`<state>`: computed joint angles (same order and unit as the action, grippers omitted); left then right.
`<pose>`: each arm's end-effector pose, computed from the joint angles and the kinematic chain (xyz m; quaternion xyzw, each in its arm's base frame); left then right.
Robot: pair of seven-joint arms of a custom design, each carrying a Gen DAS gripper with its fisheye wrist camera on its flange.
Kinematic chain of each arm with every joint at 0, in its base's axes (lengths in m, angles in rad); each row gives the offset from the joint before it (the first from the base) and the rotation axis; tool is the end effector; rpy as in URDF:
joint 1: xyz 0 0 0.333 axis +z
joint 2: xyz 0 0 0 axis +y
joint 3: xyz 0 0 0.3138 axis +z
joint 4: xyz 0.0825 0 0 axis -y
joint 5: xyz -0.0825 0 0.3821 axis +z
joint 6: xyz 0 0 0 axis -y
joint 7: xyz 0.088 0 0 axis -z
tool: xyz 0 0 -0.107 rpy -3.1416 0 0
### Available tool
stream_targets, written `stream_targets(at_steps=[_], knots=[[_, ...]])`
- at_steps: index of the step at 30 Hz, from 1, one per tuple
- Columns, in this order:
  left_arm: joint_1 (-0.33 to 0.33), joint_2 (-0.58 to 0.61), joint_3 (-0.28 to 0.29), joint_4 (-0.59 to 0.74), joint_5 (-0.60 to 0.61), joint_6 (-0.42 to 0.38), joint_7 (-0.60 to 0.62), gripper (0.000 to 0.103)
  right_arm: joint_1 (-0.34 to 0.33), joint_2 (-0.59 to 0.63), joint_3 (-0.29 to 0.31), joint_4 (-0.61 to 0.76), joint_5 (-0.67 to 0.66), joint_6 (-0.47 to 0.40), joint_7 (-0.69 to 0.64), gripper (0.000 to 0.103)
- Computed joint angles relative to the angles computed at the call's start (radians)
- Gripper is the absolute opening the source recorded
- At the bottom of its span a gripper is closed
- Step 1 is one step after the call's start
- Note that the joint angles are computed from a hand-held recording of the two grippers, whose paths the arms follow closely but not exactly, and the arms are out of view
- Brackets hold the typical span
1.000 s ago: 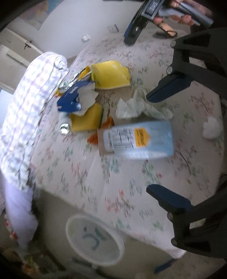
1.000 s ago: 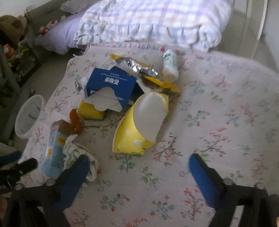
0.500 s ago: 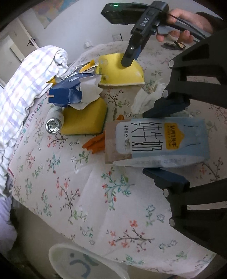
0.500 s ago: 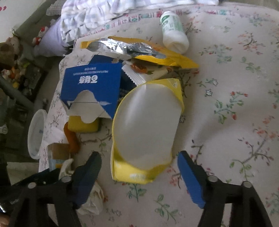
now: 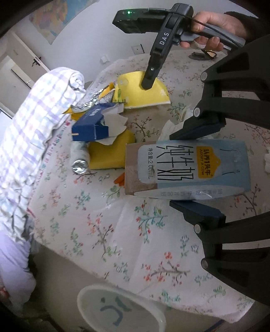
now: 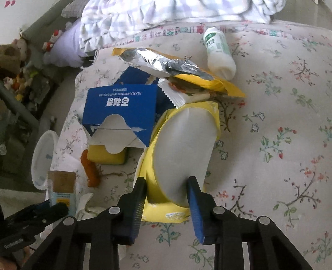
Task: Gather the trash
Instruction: 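Carry the carton and yellow container to the white wastebasket and release both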
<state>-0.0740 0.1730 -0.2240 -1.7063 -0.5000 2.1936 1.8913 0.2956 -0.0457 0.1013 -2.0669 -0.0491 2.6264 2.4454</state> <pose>0.6112 -0.1958 0.5233 0.5387 -0.7934 0.2773 0.0587 0.5353 0.2265 0.5201 -0.5109 0.8062 -0.0643 0.2914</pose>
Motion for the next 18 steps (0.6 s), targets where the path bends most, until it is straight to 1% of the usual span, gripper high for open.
stream_targets(at_steps=[3,8,10,12,14,18], knots=[[0.013,-0.029,0.006,-0.020,-0.032,0.012,0.023,0.058,0.001,-0.012,0.007,-0.001,-0.029,0.009,0.030,0.036],[0.035,-0.088,0.036,-0.072,-0.091,0.058,0.070,0.058,0.007,-0.020,0.026,0.009,-0.098,0.017,0.093,0.036],[0.042,-0.103,0.053,-0.093,-0.080,0.086,0.065,0.058,0.012,-0.016,0.034,0.026,-0.137,0.015,0.125,0.036],[0.051,-0.115,0.070,-0.105,-0.068,0.104,0.047,0.058,0.018,-0.010,0.046,0.057,-0.220,-0.021,0.176,0.036],[0.063,-0.122,0.082,-0.103,-0.080,0.103,0.046,0.058,0.027,-0.009,0.051,0.078,-0.286,-0.045,0.212,0.036],[0.083,-0.144,0.105,-0.112,-0.057,0.126,0.044,0.058,0.035,-0.027,0.052,0.082,-0.348,-0.050,0.265,0.036]])
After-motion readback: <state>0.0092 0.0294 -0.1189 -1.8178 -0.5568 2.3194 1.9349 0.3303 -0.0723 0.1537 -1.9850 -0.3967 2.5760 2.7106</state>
